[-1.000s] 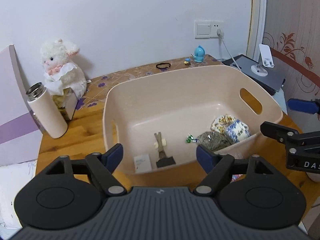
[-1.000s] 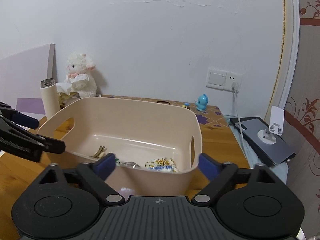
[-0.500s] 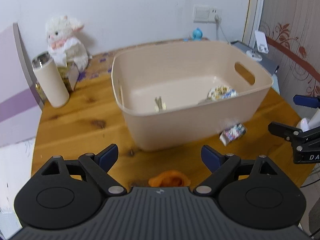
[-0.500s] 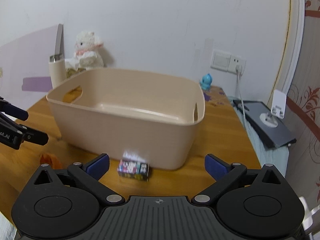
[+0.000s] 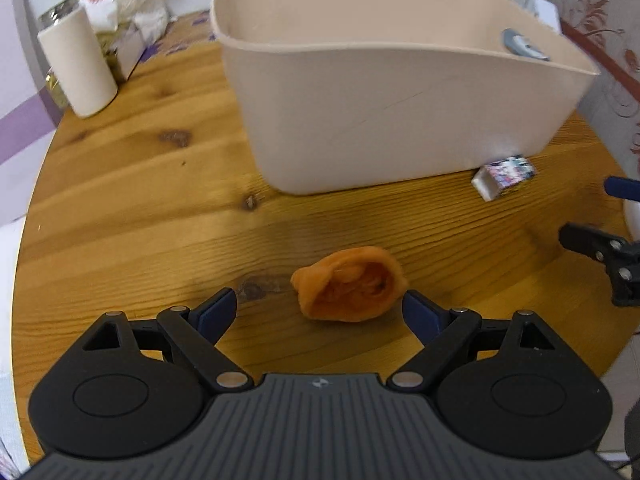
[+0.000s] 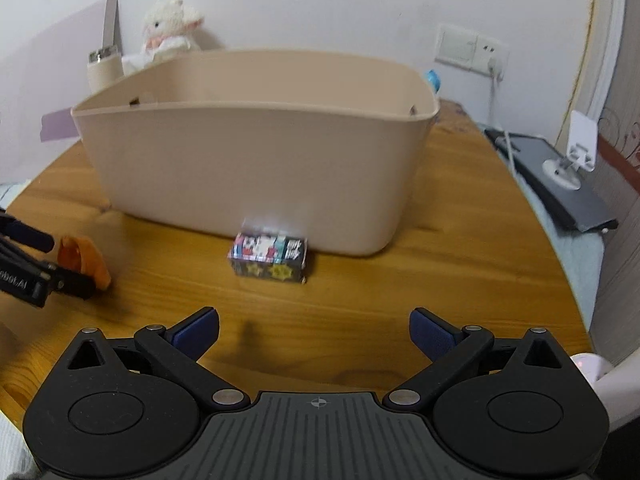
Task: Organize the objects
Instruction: 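Grasp the orange sock with the left tool while the right tool grasps the Hello Kitty box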
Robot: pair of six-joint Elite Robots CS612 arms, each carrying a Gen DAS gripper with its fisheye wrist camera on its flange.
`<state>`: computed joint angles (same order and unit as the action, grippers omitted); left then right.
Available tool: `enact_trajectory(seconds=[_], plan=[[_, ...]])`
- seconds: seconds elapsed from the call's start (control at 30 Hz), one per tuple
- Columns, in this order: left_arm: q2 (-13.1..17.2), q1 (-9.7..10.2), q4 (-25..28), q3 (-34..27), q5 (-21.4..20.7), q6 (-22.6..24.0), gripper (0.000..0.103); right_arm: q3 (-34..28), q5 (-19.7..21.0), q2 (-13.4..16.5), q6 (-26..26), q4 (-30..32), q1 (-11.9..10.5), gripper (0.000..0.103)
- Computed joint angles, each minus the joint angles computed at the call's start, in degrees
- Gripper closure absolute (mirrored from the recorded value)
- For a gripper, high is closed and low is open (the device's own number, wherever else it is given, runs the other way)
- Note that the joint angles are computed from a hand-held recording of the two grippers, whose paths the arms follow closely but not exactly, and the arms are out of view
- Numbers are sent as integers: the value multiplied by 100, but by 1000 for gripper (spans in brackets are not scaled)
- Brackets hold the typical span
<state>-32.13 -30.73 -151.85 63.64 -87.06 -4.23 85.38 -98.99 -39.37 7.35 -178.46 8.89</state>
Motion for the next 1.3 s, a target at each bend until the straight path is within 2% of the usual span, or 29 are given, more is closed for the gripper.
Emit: enact_trajectory(seconds=[0.13, 0.43, 0.73, 0.8, 0.87, 0.97, 1.03, 1.07, 1.1, 1.2, 1.3], plan=[[95, 18, -23, -100, -18, -96, 12, -114, 59, 84, -85, 164, 3, 0], [267, -12, -138, -351, 21, 10, 12, -421, 130, 311, -83, 218, 18, 0], [446, -16, -156, -650, 20, 1, 14, -670, 114, 531, 2, -28, 22, 0], [458, -17, -189, -662, 14, 44, 15, -704, 106, 561, 30, -73, 16, 4], [460, -17, -272, -647, 5, 100, 23, -713, 73, 577, 37, -173, 21, 19], [451, -4, -320, -643, -37, 115, 42, -733, 70, 589, 60, -234, 21, 39], [451, 12, -339, -649, -49, 86, 64, -744, -11, 593, 131, -246, 29, 51], [447, 24, -324, -654, -86, 84, 69, -742, -35, 599, 132, -294, 32, 54], [442, 34, -299, -657, -120, 83, 80, -725, -42, 593, 132, -313, 34, 54], [417, 50, -239, -639, -158, 87, 84, -664, -52, 556, 142, -306, 41, 54], [355, 20, -317, -521, -25, 139, 88, -603, -88, 510, 91, -279, 63, 54]])
